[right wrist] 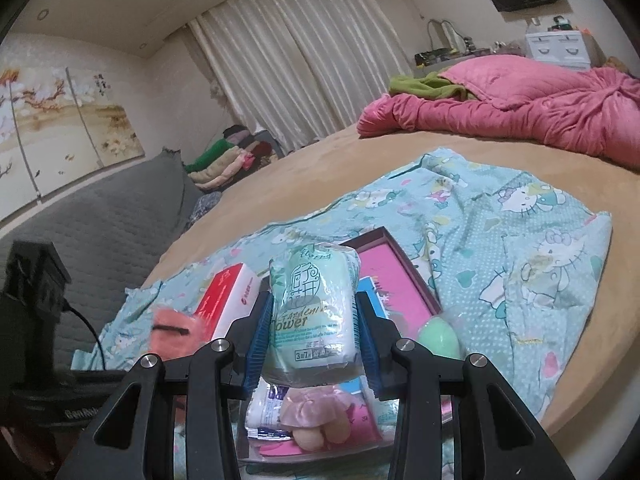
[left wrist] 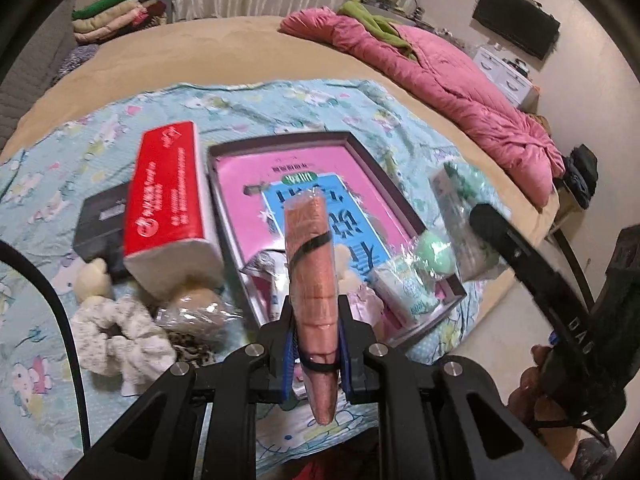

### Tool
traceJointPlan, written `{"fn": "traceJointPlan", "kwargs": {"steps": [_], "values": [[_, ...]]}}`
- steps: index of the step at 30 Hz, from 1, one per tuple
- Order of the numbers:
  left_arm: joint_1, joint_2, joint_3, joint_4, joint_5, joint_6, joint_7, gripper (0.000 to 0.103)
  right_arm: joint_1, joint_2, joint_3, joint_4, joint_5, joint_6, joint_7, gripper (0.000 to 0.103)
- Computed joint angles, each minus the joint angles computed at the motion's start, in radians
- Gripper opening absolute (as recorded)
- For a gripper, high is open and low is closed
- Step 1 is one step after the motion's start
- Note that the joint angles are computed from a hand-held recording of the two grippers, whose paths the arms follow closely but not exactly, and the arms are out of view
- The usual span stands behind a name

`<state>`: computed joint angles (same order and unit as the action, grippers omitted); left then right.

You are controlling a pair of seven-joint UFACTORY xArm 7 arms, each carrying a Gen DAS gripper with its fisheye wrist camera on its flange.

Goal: Organize soft objects
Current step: 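Carry the pink packet and the wipes pack over the pink book tray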

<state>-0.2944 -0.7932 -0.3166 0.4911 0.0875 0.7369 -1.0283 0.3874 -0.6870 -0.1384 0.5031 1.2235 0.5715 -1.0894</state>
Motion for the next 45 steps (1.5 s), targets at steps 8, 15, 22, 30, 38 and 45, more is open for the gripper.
{"fn": "traceJointPlan", "kwargs": {"steps": [8,15,22,30,38,45], "values": [[-0.026,0.084,0.022,-0.017,-0.026,-0.096,0.030,0.018,-0.006,0.019,0.001,0.004,-0.002,-0.001,-0.004,0.042],[-0.052,0.125,0.056,-0.050,-0.070,-0.187,0.060,0.018,-0.011,0.034,0.003,0.007,0.002,0.000,-0.010,0.042],[-0.066,0.161,0.068,-0.062,-0.097,-0.242,0.092,0.018,-0.017,0.052,0.008,0.013,0.001,0.010,-0.017,0.042],[-0.061,0.202,0.071,-0.057,-0.099,-0.259,0.112,0.018,-0.028,0.087,0.030,0.022,-0.036,0.025,-0.003,0.042],[-0.071,0.221,0.085,-0.076,-0.120,-0.294,0.130,0.018,-0.025,0.118,0.044,0.025,-0.085,0.032,0.022,0.043],[-0.066,0.229,0.082,-0.088,-0.117,-0.316,0.137,0.018,-0.011,0.129,0.060,0.020,-0.116,0.013,0.026,0.043]]}}
